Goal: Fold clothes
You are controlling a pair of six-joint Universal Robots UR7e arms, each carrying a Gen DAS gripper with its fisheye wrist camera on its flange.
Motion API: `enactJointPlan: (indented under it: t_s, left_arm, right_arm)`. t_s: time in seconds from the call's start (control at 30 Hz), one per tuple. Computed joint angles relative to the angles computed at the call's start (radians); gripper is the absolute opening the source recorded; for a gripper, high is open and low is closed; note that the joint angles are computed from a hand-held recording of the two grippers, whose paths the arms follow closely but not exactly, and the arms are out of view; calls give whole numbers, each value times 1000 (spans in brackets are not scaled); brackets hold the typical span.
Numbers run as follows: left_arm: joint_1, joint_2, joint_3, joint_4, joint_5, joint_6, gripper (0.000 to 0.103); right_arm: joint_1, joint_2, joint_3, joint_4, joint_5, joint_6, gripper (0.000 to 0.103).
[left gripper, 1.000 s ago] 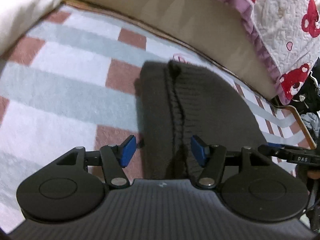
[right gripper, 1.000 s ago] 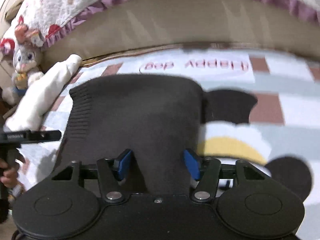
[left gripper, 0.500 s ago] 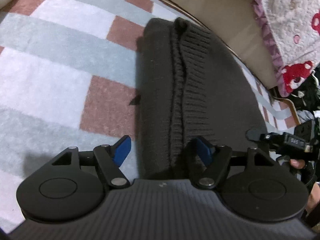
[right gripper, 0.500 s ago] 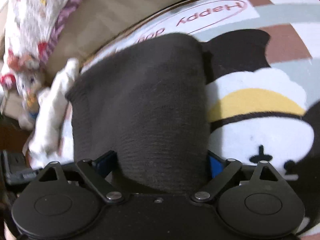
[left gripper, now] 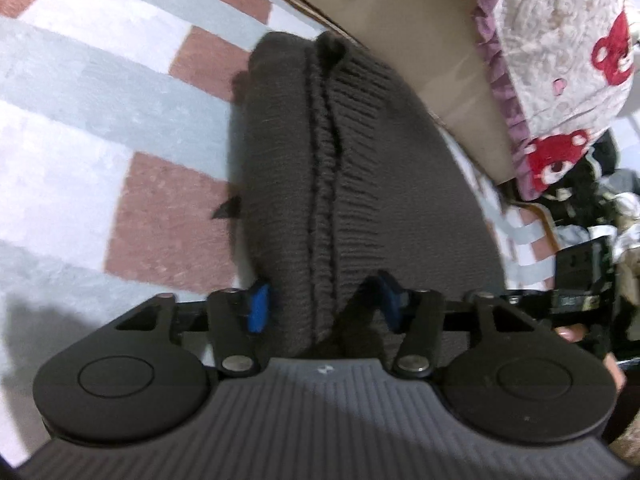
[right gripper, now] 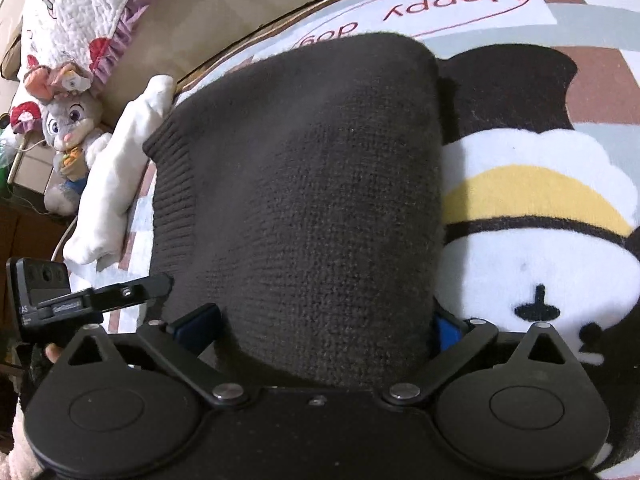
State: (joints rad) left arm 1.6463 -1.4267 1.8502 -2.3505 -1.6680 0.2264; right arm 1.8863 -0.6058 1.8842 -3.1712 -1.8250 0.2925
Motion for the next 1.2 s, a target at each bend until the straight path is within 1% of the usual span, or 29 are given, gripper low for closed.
enactJointPlan:
  t_s: [0.03,0.1,0.13,0.2,0.23,0.27,0.3,0.33,0.37,0.4,0.43,0.53,0.6,0.67,0.7,0.77,0.8,0.83,0.87,0.9,0.93,1.03,1.07,1.1,1.13,1.2]
  left_arm:
    - [6,6,-4,-1,-19,9,65]
    - [8,15,-5,-13,-32,21,67]
    - [8,20,-6,-19,-37,21,69]
    - [1,28,-6,-43,-33,6,69]
    - [-8,26,3,-61,-15,15,68]
    - [-26,16,21,-85,24,46,54]
    - [-44,7,40,-110,63,78,30]
    - [-60,-3,59,-136,93,116,29]
    - [-72,-16,79,-162,105,145,25]
    - [-82,-30,96,-184,109,151,23]
    - [-93,-45,115,-210,115,162,22]
    - [-132,-90,172,-304,141,223,21]
    - [-161,-112,203,-377,152,237,21]
    - [-186,-126,224,-460,164,267,21]
    - [-194,-124,218,-494,162,276,21]
    - [-202,-92,173,-520,169,249,21]
    - [-199,-63,139,-518,186,244,22]
    - [-197,-34,105,-515,204,238,24]
    - [-187,-1,72,-507,221,218,29]
    - [-168,36,38,-493,237,178,35]
    - [-147,68,5,-461,246,136,36]
    - [-73,92,-64,-317,212,56,37]
    - [-48,94,-85,-274,182,30,38]
    - [-23,91,-105,-239,128,-2,40]
    - [-2,90,-126,-204,77,-33,42]
    - [25,94,-156,-155,-12,-76,53]
  right_arm:
    - [2,7,9,-40,-11,26,103]
    - [7,29,10,-122,-45,50,101]
    - [9,41,9,-164,-64,58,95]
    - [12,64,3,-235,-97,68,93]
    - [8,66,-4,-236,-93,56,89]
    - [8,68,-13,-231,-94,39,84]
    - [15,69,-23,-213,-108,6,79]
    - [25,71,-31,-202,-125,-26,72]
    - [41,76,-37,-209,-146,-52,69]
    - [60,79,-41,-219,-166,-79,63]
    - [78,82,-46,-229,-185,-106,59]
    - [133,92,-65,-261,-239,-199,54]
    - [169,105,-87,-318,-241,-311,54]
    - [188,115,-112,-368,-219,-400,54]
    - [186,125,-143,-358,-226,-421,54]
    - [183,145,-207,-338,-237,-462,54]
    - [181,156,-240,-328,-243,-483,56]
    - [174,168,-274,-308,-254,-493,61]
    - [156,181,-310,-259,-278,-477,63]
    - [138,195,-348,-208,-303,-459,70]
    - [120,206,-376,-168,-317,-438,73]
    - [63,196,-356,-152,-273,-356,72]
    - [45,191,-344,-158,-252,-328,72]
    - [30,181,-314,-191,-218,-295,75]
    - [17,169,-285,-207,-188,-260,76]
    - [0,151,-242,-215,-147,-222,79]
